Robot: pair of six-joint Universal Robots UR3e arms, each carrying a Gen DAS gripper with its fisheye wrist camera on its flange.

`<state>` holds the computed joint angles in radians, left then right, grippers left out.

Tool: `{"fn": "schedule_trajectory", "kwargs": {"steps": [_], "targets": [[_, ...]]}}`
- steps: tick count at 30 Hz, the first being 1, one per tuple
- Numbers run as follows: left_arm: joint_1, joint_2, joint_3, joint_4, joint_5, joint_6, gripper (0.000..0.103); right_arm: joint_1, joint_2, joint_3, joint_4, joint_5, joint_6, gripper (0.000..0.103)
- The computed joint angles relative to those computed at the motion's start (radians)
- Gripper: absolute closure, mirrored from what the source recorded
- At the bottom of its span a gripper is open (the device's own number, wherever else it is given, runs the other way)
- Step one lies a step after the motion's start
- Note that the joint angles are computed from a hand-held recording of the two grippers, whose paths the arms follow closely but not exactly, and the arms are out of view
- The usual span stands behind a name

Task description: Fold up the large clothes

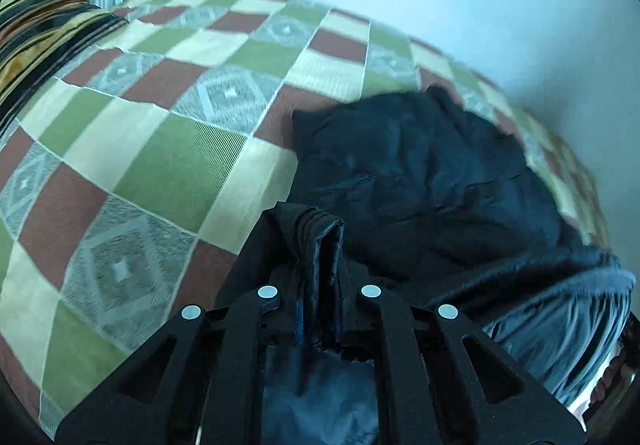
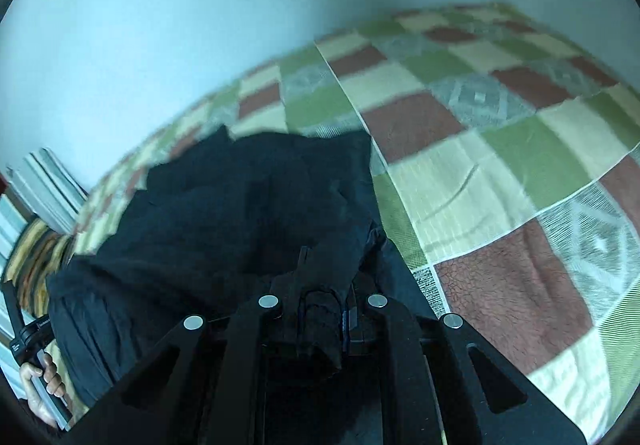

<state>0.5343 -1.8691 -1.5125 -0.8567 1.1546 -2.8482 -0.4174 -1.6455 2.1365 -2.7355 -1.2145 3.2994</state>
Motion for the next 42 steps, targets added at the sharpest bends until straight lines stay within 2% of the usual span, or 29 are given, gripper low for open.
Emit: {"fn": "schedule_trajectory", "kwargs": {"steps": [4,10,14,15,16,17,18,19,20,24,29,34,37,42], "targets": [[-0.05,-0.08,0.013,0.089,0.064,-0.002,0.093,0.036,0.121,-0.008,-0.079,-0.045,0.013,0.091],[-0.062,-0.071,-0.012,0.136,0.081,0.037,0.091,0.063,0.113,-0.016,-0.076,-0.084,-0.006,0.09],[-0.02,-0.023,-0.017,0.093,0.021,0.058,0.08,0.03,0.05,-0.018,-0.004,-0.039,-0.043,0.081],[-0.007,-0.01,-0.016,0.076,0.002,0.062,0.073,0.013,0.02,-0.012,0.019,-0.017,-0.055,0.078],[0.018,0.013,-0.022,0.052,-0.036,0.075,0.062,-0.006,-0.015,-0.001,0.043,0.008,-0.072,0.068],[0.032,0.025,-0.027,0.045,-0.056,0.08,0.057,-0.016,-0.034,0.003,0.054,0.024,-0.079,0.056],[0.054,0.049,-0.045,0.052,-0.081,0.087,0.048,-0.033,-0.073,0.018,0.065,0.042,-0.093,0.05],[0.065,0.064,-0.059,0.069,-0.089,0.087,0.041,-0.039,-0.102,0.024,0.072,0.041,-0.103,0.037],[0.076,0.078,-0.074,0.092,-0.092,0.084,0.04,-0.047,-0.131,0.035,0.071,0.04,-0.115,0.027],[0.122,0.103,-0.074,0.078,-0.126,0.125,0.037,-0.088,-0.209,0.047,0.131,0.079,-0.201,0.026],[0.156,0.099,-0.083,0.019,-0.132,0.26,0.036,-0.078,-0.166,0.03,0.141,0.064,-0.308,0.026],[0.189,0.118,-0.138,0.01,-0.158,0.387,0.036,-0.072,-0.097,0.001,0.149,0.069,-0.415,0.026],[0.181,0.097,-0.12,-0.006,-0.159,0.417,0.036,-0.067,-0.04,-0.031,0.135,0.075,-0.442,0.026],[0.117,-0.006,-0.01,-0.01,-0.107,0.426,0.036,-0.06,0.053,-0.104,0.134,0.095,-0.47,0.026]]}}
